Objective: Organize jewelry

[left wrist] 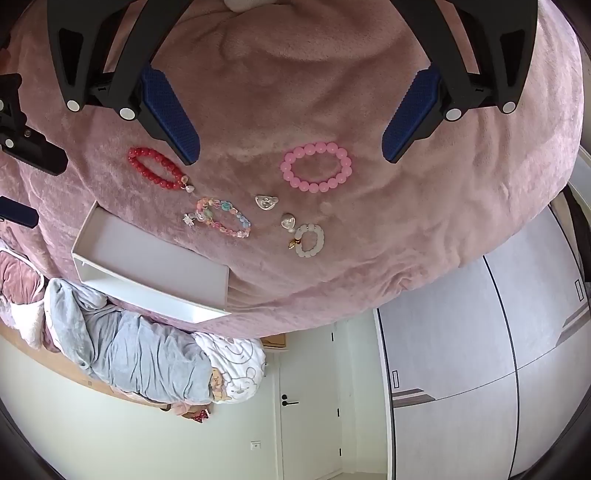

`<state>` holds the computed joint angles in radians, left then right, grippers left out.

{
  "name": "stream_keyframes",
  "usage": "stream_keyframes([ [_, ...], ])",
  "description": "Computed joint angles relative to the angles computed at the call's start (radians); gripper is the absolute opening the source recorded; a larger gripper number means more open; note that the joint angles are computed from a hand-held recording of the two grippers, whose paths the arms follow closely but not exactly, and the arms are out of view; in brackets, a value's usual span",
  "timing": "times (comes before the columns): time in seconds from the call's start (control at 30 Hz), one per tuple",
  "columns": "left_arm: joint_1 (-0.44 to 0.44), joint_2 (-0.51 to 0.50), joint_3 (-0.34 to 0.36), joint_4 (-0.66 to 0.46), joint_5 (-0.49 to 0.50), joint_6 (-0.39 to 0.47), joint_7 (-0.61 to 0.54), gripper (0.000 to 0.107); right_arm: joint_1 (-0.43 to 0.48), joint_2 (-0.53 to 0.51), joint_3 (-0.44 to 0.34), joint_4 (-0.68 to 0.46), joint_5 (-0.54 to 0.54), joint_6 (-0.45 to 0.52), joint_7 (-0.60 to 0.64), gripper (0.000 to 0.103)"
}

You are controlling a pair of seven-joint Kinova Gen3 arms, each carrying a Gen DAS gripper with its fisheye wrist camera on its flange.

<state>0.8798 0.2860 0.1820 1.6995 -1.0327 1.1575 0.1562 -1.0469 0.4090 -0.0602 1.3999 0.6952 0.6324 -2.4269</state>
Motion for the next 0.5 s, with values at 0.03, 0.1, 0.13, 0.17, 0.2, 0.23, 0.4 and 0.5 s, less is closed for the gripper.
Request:
stream_keyframes([
  [0.03,0.0,0.0,0.0,0.002,-0.002,-0.003,0.004,0.1,-0.003,-0.001,0.002,0.001,0.003,0.001,-0.001,0.098],
  [0.1,0.001,0.0,0.0,0.003,-0.005,-0.002,0.004,0.1,-0.006,-0.003,0.003,0.003,0.009,0.001,-0.005,0.098],
  [0.13,0.001,-0.003,0.0,0.005,-0.004,-0.002,0.004,0.1,-0.005,-0.004,0.001,0.004,0.008,0.002,-0.004,0.098],
  [0.17,0.001,-0.003,0.001,0.006,-0.005,-0.002,0.006,0.1,-0.004,-0.005,0.0,0.003,0.008,0.004,-0.003,0.098],
  [0.2,0.0,-0.004,0.001,0.007,-0.006,-0.003,0.008,0.1,-0.004,-0.006,-0.001,0.003,0.008,0.006,-0.002,0.098],
  [0.23,0.0,-0.005,0.002,0.006,-0.005,-0.001,0.007,0.1,-0.003,-0.005,-0.001,0.003,0.008,0.004,-0.002,0.098],
  [0.4,-0.004,-0.012,0.004,0.01,0.001,-0.002,0.012,0.1,-0.003,0.003,0.001,-0.002,0.009,-0.004,-0.007,0.098],
  [0.5,-0.006,-0.012,0.007,0.011,0.0,0.0,0.009,0.1,-0.003,-0.003,0.001,0.004,0.009,-0.002,-0.004,0.098],
])
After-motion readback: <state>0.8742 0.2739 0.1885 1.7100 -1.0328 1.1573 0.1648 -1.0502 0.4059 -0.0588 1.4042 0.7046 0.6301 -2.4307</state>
